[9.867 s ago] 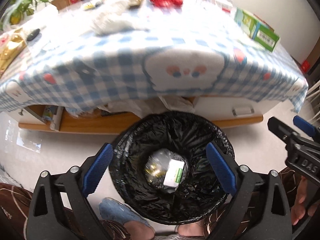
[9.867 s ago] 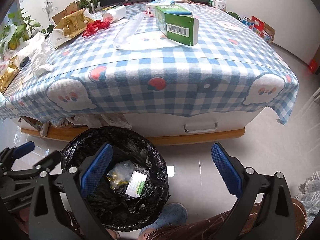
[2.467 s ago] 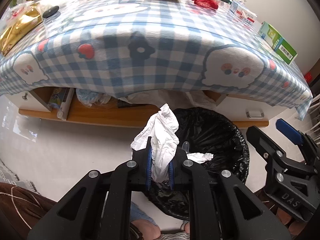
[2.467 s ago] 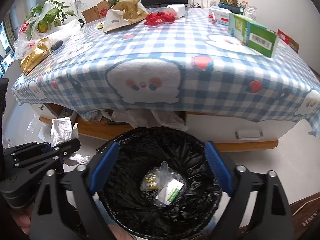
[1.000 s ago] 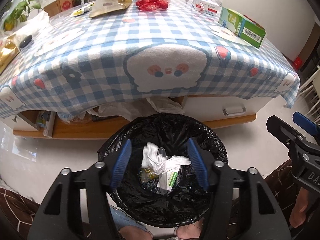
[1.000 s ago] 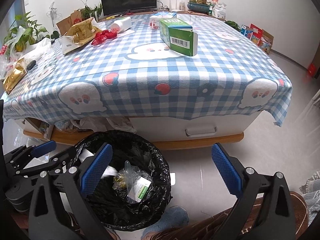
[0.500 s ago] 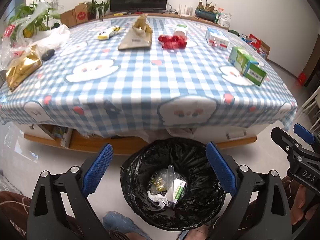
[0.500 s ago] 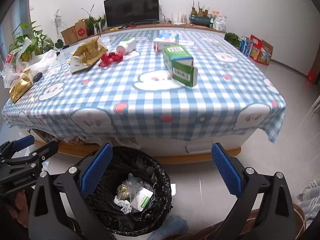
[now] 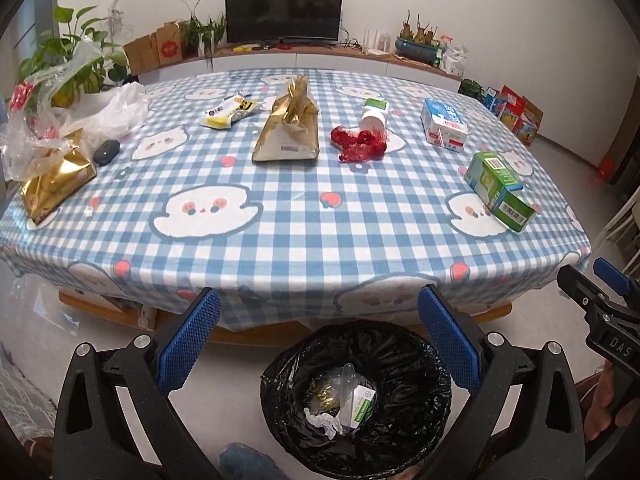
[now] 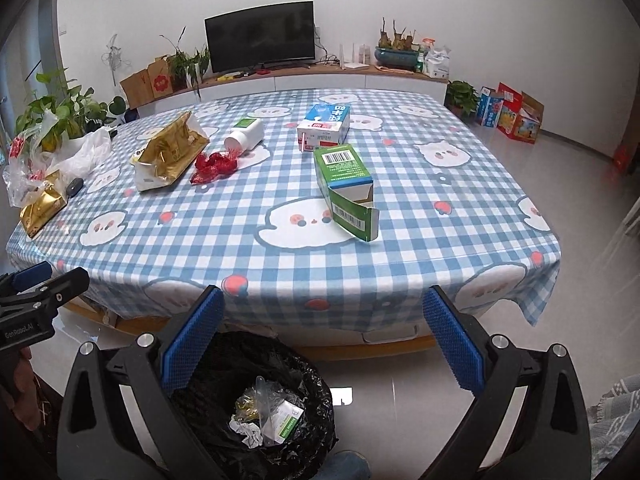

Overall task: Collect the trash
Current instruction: 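Move both tools back over the table toward the gold bag and green box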

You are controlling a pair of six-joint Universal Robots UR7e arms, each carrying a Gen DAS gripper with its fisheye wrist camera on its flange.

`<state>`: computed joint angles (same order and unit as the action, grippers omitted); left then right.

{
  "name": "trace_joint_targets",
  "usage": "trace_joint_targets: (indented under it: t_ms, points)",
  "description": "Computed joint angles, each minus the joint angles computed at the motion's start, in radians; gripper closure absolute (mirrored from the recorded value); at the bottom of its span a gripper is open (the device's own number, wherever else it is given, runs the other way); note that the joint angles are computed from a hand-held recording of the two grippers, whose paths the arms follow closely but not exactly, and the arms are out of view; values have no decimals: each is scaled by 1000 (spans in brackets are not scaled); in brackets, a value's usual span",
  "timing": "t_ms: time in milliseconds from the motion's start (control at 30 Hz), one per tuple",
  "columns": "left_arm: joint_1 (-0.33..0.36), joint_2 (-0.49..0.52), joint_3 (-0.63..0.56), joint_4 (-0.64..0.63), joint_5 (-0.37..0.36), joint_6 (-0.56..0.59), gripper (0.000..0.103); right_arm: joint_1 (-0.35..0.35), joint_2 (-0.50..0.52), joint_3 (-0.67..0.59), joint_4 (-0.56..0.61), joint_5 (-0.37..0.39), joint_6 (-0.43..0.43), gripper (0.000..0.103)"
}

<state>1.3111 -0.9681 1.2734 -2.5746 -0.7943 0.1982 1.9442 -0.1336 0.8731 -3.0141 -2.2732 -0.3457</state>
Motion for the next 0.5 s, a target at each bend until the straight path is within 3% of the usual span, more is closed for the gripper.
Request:
trace_joint_targets:
  t_ms: [333,500]
  points:
    - [9,102,-222,117,1,6,6,-13,103,-257,131,-25,-34,8]
    - [24,194,-412,219,-1,7,6,-21,201,-477,252,-33,-43,8]
